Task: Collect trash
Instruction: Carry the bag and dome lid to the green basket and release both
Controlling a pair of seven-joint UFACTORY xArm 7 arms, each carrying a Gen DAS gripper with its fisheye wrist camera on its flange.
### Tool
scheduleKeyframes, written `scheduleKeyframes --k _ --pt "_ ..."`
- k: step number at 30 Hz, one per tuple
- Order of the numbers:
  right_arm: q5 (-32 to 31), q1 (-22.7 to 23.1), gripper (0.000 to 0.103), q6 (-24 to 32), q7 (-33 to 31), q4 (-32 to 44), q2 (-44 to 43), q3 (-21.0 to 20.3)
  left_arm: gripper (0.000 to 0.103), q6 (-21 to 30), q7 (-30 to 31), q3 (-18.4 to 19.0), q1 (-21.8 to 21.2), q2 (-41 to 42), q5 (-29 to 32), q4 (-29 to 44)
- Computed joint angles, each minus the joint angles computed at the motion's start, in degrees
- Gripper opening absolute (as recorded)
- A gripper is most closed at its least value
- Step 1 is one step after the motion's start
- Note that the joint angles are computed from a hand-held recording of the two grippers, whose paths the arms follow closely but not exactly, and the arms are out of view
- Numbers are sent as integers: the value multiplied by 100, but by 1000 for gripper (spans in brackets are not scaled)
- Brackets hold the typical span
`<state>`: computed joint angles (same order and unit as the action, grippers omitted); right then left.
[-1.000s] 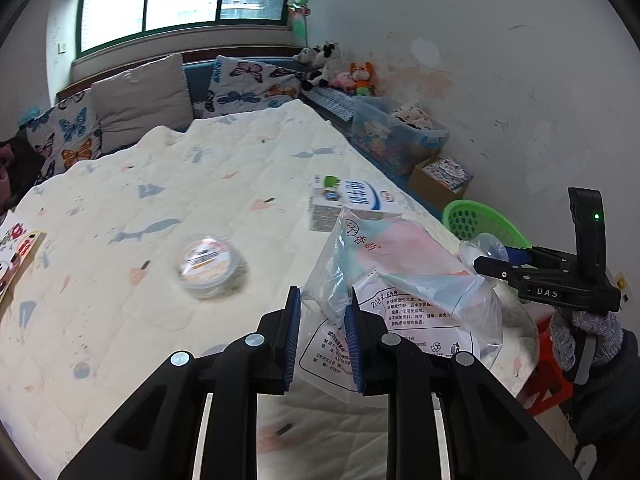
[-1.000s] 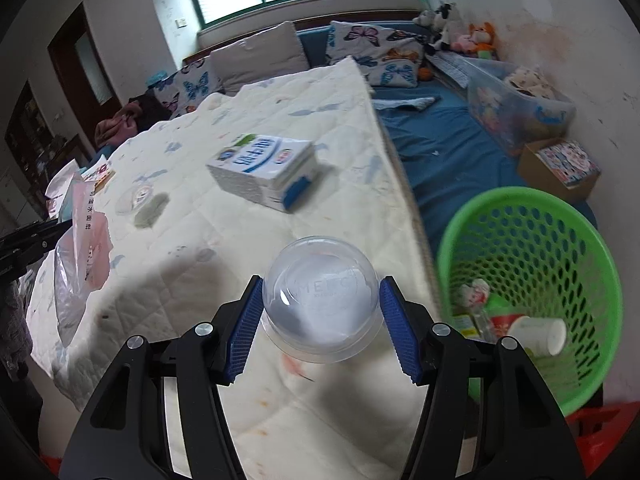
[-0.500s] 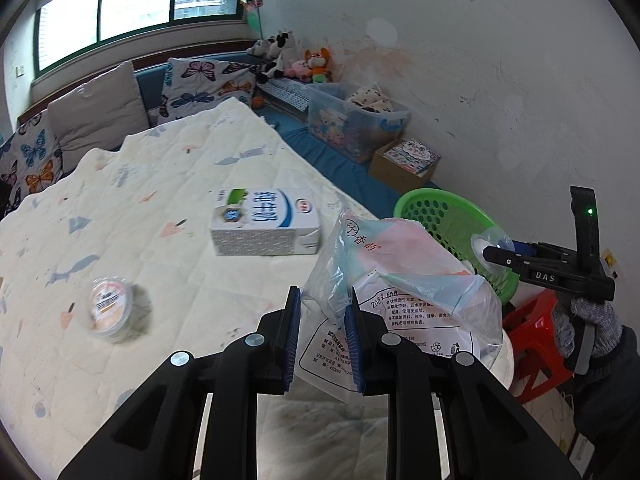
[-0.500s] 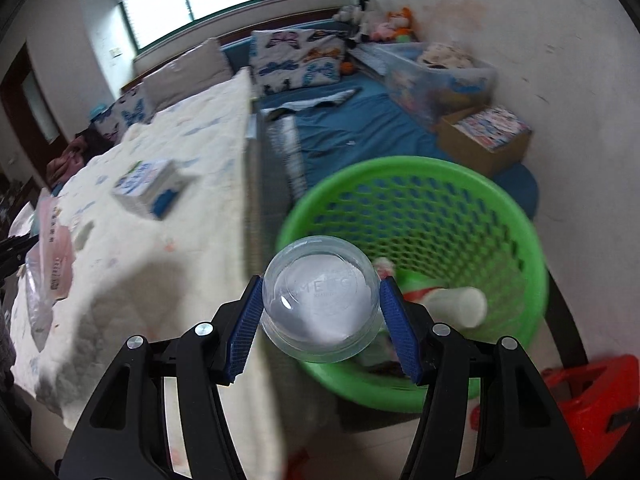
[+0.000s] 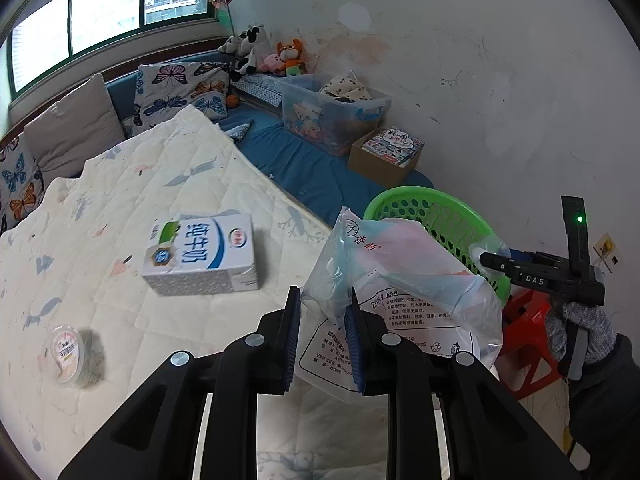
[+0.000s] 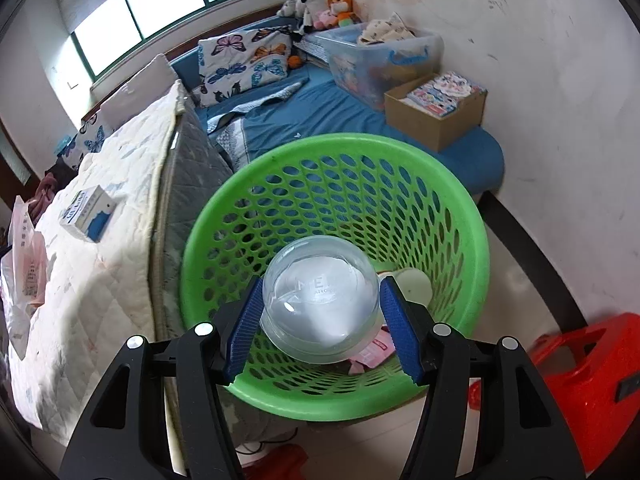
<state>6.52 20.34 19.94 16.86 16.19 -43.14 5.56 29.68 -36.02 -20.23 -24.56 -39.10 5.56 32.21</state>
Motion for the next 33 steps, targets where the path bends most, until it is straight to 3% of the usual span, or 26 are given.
scheduleKeyframes --k 5,19,28,33 --pt "72 -11 69 -22 -15 -99 -115 -106 21 -86 -59 -160 126 541 168 414" --pt "109 -85 69 193 -167 -295 -728 -209 21 -59 -631 -403 159 2261 1109 1710" --pt "101 -121 69 236 -205 -379 -867 -214 21 190 -1248 -183 -240 3214 1861 2421" --pt "110 -143 69 277 -202 -424 -935 -234 27 163 -1259 42 -504 3418 1824 2514"
